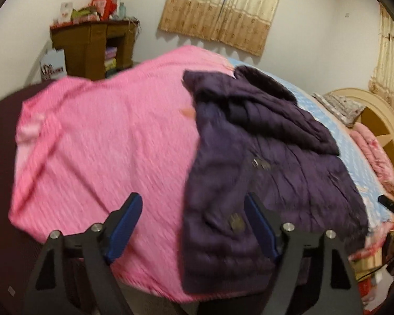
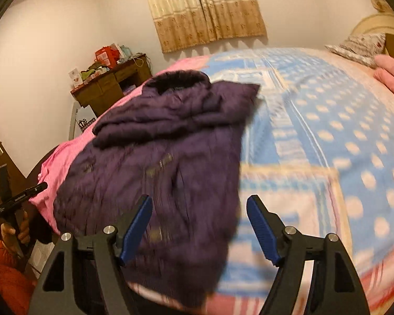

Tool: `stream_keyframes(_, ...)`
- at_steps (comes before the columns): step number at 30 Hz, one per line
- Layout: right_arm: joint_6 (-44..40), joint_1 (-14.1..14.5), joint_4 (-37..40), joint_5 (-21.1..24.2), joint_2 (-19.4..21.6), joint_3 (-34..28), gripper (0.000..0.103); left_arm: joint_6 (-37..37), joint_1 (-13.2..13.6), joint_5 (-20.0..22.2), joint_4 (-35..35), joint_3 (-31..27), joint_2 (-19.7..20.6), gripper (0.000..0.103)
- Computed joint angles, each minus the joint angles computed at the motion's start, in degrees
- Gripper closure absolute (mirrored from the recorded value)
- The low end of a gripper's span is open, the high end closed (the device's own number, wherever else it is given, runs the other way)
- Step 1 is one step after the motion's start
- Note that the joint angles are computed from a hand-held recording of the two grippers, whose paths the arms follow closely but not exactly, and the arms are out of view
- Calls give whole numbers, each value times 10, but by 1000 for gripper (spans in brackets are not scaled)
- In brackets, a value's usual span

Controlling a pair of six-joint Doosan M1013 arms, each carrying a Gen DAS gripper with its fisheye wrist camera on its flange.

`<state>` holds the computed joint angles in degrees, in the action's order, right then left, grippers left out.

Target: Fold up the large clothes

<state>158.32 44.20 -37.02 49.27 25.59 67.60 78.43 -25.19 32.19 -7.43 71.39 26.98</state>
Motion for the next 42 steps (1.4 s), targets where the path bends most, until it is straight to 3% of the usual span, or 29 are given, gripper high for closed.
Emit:
stream_keyframes(2, 38, 5, -7, -16, -15, 29, 28, 46, 2, -3, -66, 14, -4, 22)
stream_keyframes(5, 78, 10, -5, -40, -26, 57, 28, 63, -5, -18, -78, 35, -9, 22)
stream_keyframes(9, 46, 9, 35, -53, -19, 55, 28, 114, -6, -10, -131, 40, -6, 22)
stream_keyframes(12, 37, 11, 35, -28, -5, 41, 28, 101, -12, -25, -112, 51, -8, 21)
stream_keyframes(16, 32, 2, 88, -72, -6, 57, 28, 105, -15, -27, -96, 55, -8, 21)
stream_keyframes(19, 4, 5, 100, -54, 7, 45, 29, 86, -15, -13, -81, 51, -4, 23)
stream_keyframes(21, -13, 9, 92, -31, 15, 32, 41, 76, -13, -9, -79, 52, -3, 31)
stream_keyframes(22, -33, 12, 95, 2, 23, 16, 50, 69, -13, -11, -75, 54, -5, 35)
stream_keyframes(24, -52, 11, 107, 13, 24, 11, 56, 70, -11, -10, -82, 55, -6, 44)
stream_keyframes(27, -36, 0, 147, -29, 10, 35, 64, 50, -10, -8, -72, 56, -10, 59)
stream_keyframes(31, -20, -7, 181, -96, -9, 60, 74, 118, 1, -8, -178, 56, -21, 72)
stream_keyframes(35, -12, -16, 207, -201, -31, 85, 77, 186, 6, -15, -258, 47, -31, 74)
stream_keyframes(39, -65, -34, 278, -284, -30, 82, 77, 187, 5, 3, -247, 1, -17, 75)
stream_keyframes(42, -78, -40, 282, -291, -20, 64, 78, 199, 5, 1, -263, -21, -8, 75)
